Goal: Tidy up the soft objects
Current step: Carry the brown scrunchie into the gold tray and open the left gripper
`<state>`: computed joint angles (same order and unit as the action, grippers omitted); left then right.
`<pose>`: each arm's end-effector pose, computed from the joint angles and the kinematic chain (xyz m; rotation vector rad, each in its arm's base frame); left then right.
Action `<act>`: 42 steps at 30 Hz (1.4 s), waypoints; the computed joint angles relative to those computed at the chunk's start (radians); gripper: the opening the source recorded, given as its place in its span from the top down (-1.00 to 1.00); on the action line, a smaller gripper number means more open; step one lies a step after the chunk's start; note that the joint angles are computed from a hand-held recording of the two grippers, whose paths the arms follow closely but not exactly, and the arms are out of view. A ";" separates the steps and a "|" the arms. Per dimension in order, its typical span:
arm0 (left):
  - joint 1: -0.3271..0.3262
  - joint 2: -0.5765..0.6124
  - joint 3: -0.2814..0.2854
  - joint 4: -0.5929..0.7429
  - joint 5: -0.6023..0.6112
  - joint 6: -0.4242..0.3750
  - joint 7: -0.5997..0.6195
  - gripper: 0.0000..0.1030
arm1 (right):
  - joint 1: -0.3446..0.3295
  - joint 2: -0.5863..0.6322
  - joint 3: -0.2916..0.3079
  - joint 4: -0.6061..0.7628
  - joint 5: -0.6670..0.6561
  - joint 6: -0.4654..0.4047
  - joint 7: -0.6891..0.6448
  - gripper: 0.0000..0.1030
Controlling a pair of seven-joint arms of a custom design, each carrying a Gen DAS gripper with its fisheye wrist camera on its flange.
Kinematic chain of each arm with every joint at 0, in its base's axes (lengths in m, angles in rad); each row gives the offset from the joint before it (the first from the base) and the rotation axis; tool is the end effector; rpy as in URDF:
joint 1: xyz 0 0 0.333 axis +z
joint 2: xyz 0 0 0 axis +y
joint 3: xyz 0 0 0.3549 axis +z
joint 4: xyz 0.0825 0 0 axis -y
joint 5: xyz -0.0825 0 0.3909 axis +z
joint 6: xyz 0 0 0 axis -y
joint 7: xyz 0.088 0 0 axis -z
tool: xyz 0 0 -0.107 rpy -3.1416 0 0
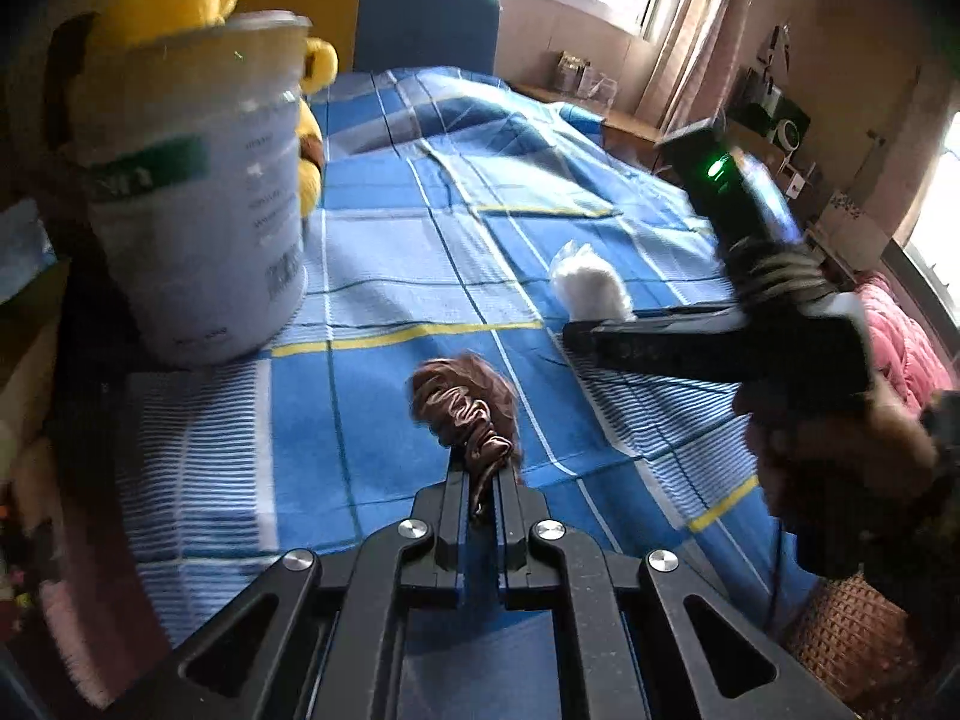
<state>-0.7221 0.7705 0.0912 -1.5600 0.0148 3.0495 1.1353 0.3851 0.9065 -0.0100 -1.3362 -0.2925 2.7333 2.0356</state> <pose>0.6211 -0.4774 0.2999 -1.6708 2.1717 -0.9800 0.7530 0.3110 0.2538 -2.0630 1.7637 -0.4820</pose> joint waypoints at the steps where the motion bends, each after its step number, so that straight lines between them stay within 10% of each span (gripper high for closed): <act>1: -0.005 -0.013 0.008 -0.018 0.001 0.010 -0.004 0.88 | 0.007 0.005 -0.007 0.008 -0.006 -0.003 0.001 0.32; 7: -0.095 -0.130 0.144 -0.198 -0.034 0.110 -0.070 0.88 | 0.018 -0.003 -0.025 -0.008 -0.030 0.007 0.007 0.32; 16: -0.368 -0.245 0.518 -0.455 -0.215 0.196 -0.140 0.88 | 0.029 -0.007 -0.038 -0.015 -0.056 0.010 0.023 0.33; 27: -0.266 -0.310 0.440 -0.579 -0.401 0.222 -0.070 0.88 | 0.038 -0.010 -0.049 -0.024 -0.078 0.015 0.044 0.33; 37: -0.358 -0.230 0.558 -0.535 -0.327 0.060 -0.170 0.62 | 0.038 -0.011 -0.049 -0.028 -0.087 0.019 0.053 0.32; 42: -0.543 -0.194 0.765 -0.566 -0.231 0.010 -0.300 -0.08 | 0.037 -0.011 -0.049 -0.030 -0.087 0.022 0.055 0.33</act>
